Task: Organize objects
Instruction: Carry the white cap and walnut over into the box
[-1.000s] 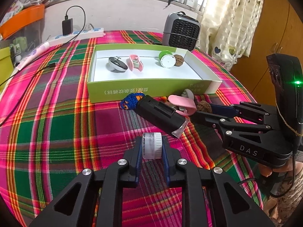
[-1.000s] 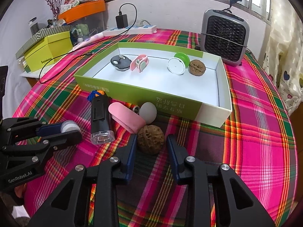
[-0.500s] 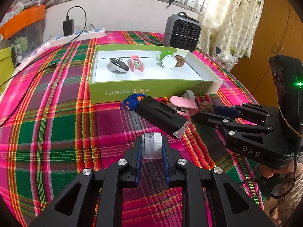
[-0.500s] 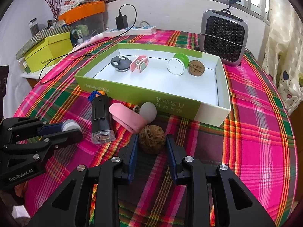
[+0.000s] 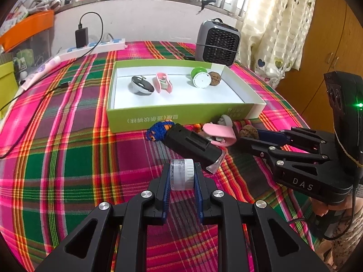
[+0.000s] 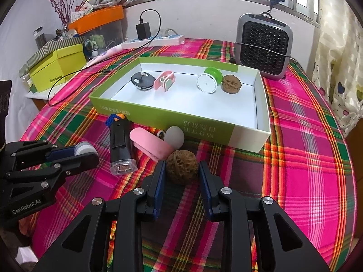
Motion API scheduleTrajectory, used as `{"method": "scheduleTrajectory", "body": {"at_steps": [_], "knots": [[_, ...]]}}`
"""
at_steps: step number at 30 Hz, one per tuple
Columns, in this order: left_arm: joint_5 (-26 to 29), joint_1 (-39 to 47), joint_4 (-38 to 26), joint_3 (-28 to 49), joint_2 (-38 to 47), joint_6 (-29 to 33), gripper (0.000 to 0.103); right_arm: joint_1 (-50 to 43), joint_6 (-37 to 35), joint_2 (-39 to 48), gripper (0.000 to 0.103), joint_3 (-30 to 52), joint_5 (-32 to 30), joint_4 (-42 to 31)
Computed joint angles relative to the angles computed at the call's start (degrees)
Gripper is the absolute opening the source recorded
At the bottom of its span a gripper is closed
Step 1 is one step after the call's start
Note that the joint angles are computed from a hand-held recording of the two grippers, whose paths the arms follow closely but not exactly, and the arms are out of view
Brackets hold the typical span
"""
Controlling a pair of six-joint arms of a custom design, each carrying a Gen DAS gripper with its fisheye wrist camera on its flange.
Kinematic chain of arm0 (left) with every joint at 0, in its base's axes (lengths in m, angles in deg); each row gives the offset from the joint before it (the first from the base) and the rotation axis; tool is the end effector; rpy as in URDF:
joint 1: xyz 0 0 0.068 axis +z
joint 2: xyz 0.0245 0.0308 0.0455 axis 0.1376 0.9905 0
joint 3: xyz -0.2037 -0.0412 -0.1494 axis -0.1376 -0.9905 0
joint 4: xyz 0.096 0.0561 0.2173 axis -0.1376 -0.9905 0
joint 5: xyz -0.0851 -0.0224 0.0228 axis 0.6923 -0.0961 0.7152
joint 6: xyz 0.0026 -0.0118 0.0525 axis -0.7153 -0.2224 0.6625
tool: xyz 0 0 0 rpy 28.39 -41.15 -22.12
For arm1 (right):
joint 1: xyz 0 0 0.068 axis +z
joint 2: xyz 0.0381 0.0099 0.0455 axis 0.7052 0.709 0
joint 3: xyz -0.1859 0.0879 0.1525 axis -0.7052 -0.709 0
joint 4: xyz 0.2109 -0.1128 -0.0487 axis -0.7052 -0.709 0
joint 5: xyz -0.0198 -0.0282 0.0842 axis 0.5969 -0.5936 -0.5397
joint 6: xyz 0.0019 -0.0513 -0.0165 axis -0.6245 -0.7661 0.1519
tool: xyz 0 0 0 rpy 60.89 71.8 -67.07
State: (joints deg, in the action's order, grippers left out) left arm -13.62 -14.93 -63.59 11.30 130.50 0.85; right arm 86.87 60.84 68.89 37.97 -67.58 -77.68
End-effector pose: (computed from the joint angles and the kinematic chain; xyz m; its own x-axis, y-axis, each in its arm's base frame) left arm 0.2340 -0.1020 0.0971 -0.7439 0.1182 -0.6577 0.3119 0.9319 -0.1852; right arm 0.2518 0.2167 0.1048 -0.7351 -0.2129 -0.6436 -0.3265 0.9432 0.0609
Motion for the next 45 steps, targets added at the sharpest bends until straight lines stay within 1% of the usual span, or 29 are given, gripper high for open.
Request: {"method": "scheduleTrajectory", "body": {"at_steps": [10, 22, 29, 45], "knots": [[0.36, 0.73, -1.75, 1.71, -0.88, 0.40, 0.017, -0.48, -0.24, -1.57, 0.030, -0.18, -1.14, 0.35], [1.05, 2.89, -4.35, 6.49, -0.32, 1.36, 0.017, -1.33, -1.98, -1.41, 0.030, 3.38, -1.43, -1.21], [1.43, 4.24, -5.50, 10.53, 1.98, 2.20, 0.017, -2.27, -3.42, 0.60, 0.030, 7.44, -1.92, -2.93], [1.95, 7.13, -8.10, 21.16, 12.11, 3.74, 0.017, -5.54, -6.43, 9.26, 0.030, 20.46, -4.23, -8.02]]}}
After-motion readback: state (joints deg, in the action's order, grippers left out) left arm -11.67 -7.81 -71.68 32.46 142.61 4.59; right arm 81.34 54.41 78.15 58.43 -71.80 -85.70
